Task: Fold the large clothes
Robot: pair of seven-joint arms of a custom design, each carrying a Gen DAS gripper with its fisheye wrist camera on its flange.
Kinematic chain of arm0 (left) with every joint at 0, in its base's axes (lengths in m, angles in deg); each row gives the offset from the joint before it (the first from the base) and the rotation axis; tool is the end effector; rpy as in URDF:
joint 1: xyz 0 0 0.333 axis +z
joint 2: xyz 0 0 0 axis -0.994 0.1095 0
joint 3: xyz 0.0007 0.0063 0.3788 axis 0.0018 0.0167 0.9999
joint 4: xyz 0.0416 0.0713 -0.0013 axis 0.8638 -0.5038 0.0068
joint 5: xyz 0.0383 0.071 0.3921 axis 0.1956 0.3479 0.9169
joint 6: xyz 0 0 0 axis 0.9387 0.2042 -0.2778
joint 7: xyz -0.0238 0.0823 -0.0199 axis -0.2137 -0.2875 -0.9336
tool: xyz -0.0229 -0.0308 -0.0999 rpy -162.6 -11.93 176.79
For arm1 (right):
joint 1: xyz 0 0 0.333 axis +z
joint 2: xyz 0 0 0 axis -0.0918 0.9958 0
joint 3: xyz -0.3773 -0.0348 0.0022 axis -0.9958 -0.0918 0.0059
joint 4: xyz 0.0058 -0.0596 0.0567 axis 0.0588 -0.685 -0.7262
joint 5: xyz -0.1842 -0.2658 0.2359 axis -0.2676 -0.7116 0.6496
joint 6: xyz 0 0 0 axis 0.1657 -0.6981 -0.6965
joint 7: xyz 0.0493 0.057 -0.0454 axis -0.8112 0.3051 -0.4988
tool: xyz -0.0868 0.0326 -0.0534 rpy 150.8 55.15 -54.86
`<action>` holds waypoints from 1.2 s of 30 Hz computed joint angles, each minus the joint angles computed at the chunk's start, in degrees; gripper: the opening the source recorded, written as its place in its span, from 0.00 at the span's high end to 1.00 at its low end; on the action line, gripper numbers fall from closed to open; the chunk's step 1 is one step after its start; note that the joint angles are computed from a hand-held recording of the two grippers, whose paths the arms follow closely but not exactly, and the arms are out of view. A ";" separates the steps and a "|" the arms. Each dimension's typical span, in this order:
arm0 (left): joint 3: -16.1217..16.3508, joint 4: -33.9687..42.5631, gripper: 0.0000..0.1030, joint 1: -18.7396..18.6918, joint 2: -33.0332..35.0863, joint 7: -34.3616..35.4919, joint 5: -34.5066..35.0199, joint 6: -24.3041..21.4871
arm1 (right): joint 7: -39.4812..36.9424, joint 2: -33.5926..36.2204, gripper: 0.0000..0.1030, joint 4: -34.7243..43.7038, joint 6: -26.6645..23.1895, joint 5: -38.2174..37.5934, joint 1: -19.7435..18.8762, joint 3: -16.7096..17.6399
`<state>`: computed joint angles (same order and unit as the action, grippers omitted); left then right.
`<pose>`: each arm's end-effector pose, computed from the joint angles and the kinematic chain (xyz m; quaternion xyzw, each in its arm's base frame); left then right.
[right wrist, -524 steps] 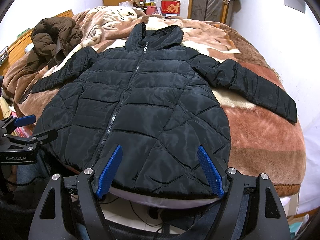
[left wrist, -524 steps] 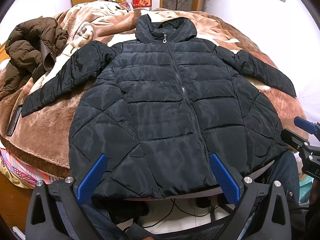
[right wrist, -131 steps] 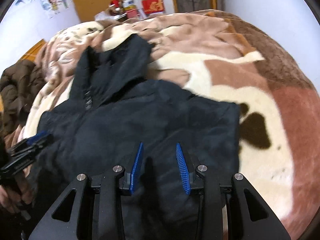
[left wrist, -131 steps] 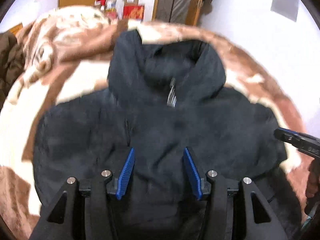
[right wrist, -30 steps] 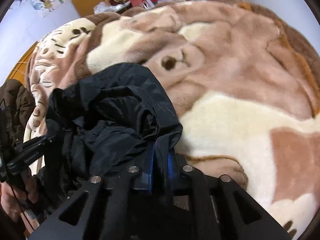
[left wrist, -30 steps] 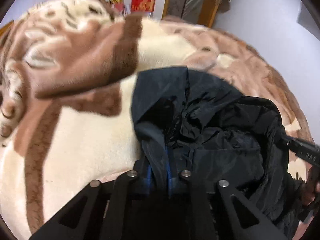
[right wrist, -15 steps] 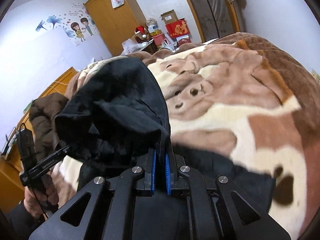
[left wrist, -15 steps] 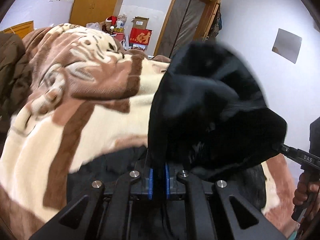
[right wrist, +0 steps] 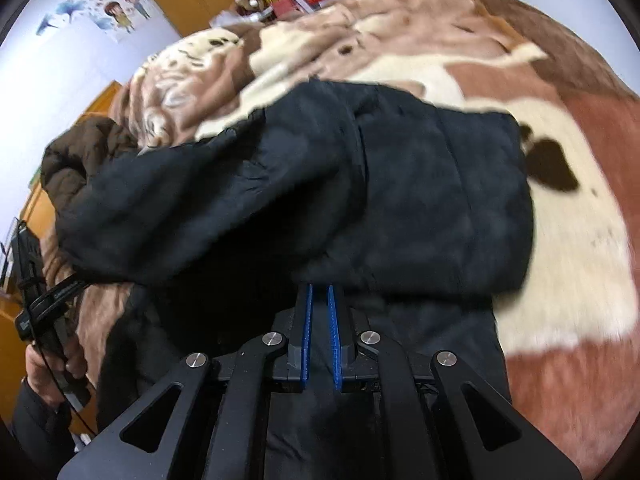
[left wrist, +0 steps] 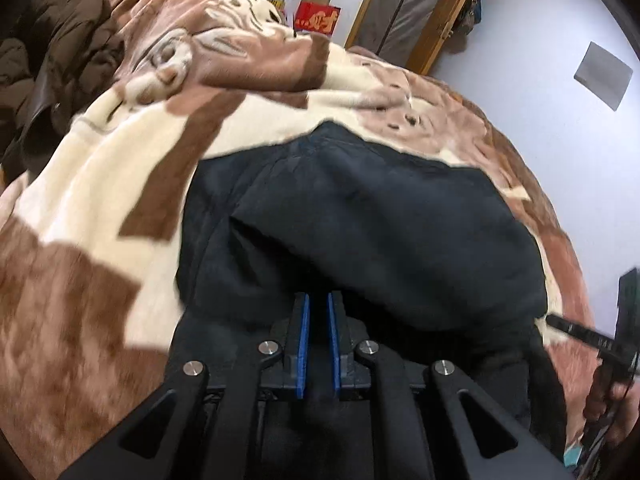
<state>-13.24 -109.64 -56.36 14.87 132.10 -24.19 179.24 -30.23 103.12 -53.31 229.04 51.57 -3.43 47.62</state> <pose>0.5756 -0.1150 0.3819 -0.6978 0.6334 -0.3146 0.1132 0.6022 -0.0052 0.3691 -0.6730 0.6737 -0.0452 0.3019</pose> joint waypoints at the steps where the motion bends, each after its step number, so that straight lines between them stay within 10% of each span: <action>1: -1.38 -1.15 0.90 1.46 -0.78 0.21 -0.17 0.14 | 0.06 -0.64 0.87 -0.36 0.27 0.00 -0.08 -0.17; 5: -3.39 -2.89 0.90 3.59 -3.01 0.12 0.36 1.34 | -2.00 -2.29 0.83 -0.48 2.45 2.30 0.18 0.27; 9: 6.30 2.26 0.82 -6.47 -1.45 -1.97 3.20 2.44 | -2.78 -0.59 0.74 3.20 2.31 4.06 1.21 1.36; 19: 1.78 11.76 0.81 -8.55 13.41 1.28 5.79 -3.41 | -0.11 8.22 0.74 8.98 5.79 -0.21 4.53 1.52; 23: 8.79 10.22 0.81 -15.06 13.93 -0.13 6.28 1.44 | -1.05 11.09 0.74 9.09 6.62 0.15 1.88 4.05; 30: -1.30 7.48 0.81 -5.10 10.28 2.81 5.12 -1.59 | 0.61 6.95 0.74 6.70 5.24 -1.69 1.29 3.97; 34: 1.83 7.34 0.79 -6.25 6.79 1.20 5.68 1.90 | -7.12 4.52 0.73 7.34 7.02 5.91 -0.22 5.98; 36: 8.38 9.23 0.74 -11.54 6.31 -1.35 6.03 2.09 | -8.70 4.75 0.73 8.90 6.98 7.79 0.09 5.86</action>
